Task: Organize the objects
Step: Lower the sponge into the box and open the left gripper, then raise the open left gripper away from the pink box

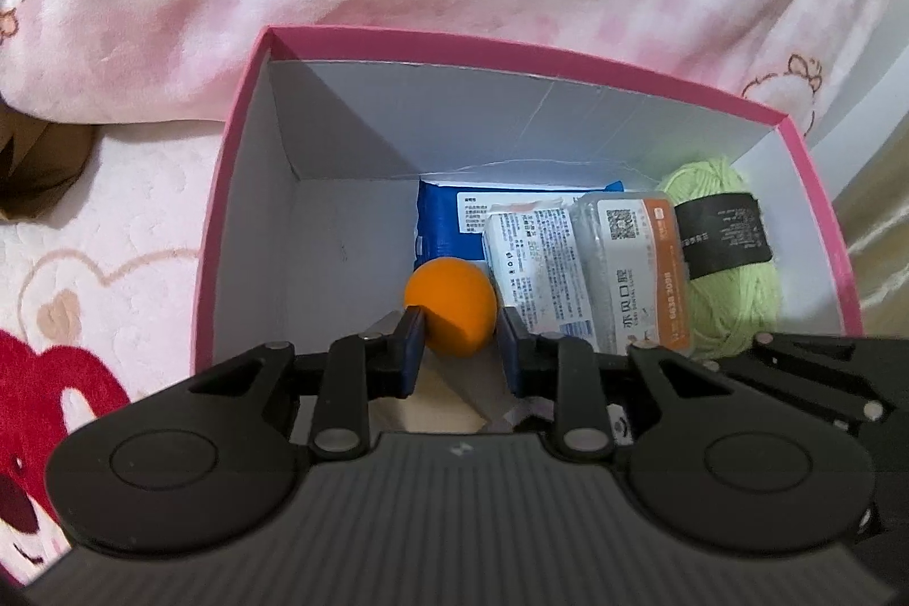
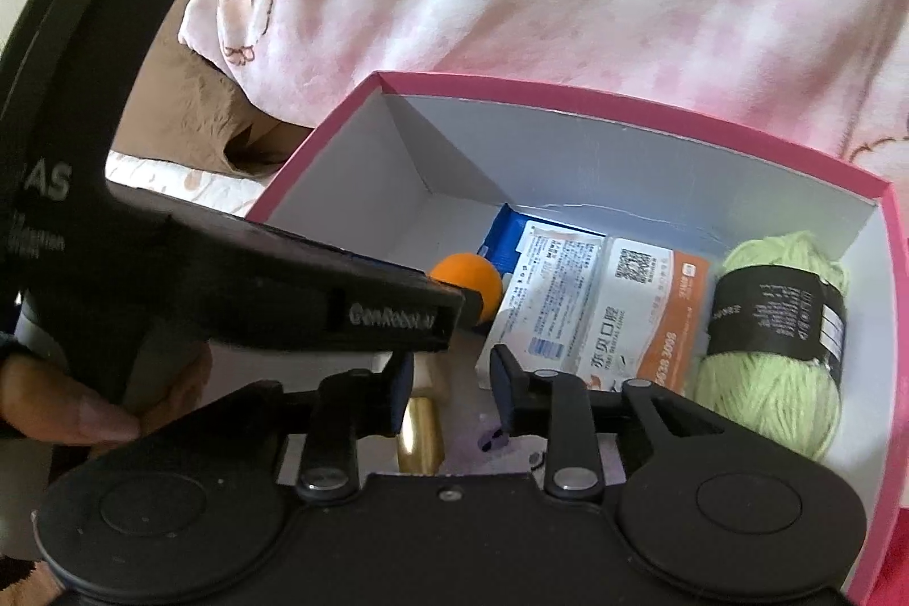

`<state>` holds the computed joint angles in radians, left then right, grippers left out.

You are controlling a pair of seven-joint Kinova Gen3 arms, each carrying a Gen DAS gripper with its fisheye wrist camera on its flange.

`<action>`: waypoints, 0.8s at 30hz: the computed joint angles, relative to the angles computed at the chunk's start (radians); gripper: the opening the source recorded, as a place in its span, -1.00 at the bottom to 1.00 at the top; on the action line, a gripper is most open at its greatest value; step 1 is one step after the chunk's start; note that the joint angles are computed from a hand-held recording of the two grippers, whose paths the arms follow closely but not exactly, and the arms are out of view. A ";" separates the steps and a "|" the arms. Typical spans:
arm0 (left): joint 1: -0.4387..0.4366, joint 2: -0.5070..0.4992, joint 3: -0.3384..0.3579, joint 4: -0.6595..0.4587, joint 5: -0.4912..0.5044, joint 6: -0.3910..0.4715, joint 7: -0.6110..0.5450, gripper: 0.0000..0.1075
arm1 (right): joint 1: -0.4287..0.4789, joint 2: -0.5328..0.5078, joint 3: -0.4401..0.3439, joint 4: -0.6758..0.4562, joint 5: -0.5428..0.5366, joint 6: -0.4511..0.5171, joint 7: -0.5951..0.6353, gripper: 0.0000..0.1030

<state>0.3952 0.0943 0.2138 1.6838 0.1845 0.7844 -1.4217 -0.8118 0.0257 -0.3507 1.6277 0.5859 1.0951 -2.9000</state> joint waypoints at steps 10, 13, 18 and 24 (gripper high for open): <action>-0.017 -0.088 -0.002 -0.038 0.005 0.104 -0.009 0.13 | -0.051 -0.018 -0.046 -0.026 0.064 0.105 -0.111 -0.04; -0.017 -0.129 0.000 -0.047 -0.023 0.140 0.017 0.20 | -0.077 -0.017 -0.066 -0.056 0.088 0.163 -0.133 -0.02; -0.019 -0.189 0.031 -0.090 -0.128 0.241 0.133 0.65 | -0.159 -0.003 -0.106 -0.131 0.151 0.326 -0.166 0.11; -0.030 -0.267 0.012 -0.103 -0.097 0.315 0.113 0.82 | -0.244 0.004 -0.134 -0.193 0.175 0.478 -0.235 0.12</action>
<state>0.3656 -0.1726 0.2257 1.5809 0.0876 1.0991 -1.3087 -1.0561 0.0294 -0.4845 1.4346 0.7606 1.5735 -3.1345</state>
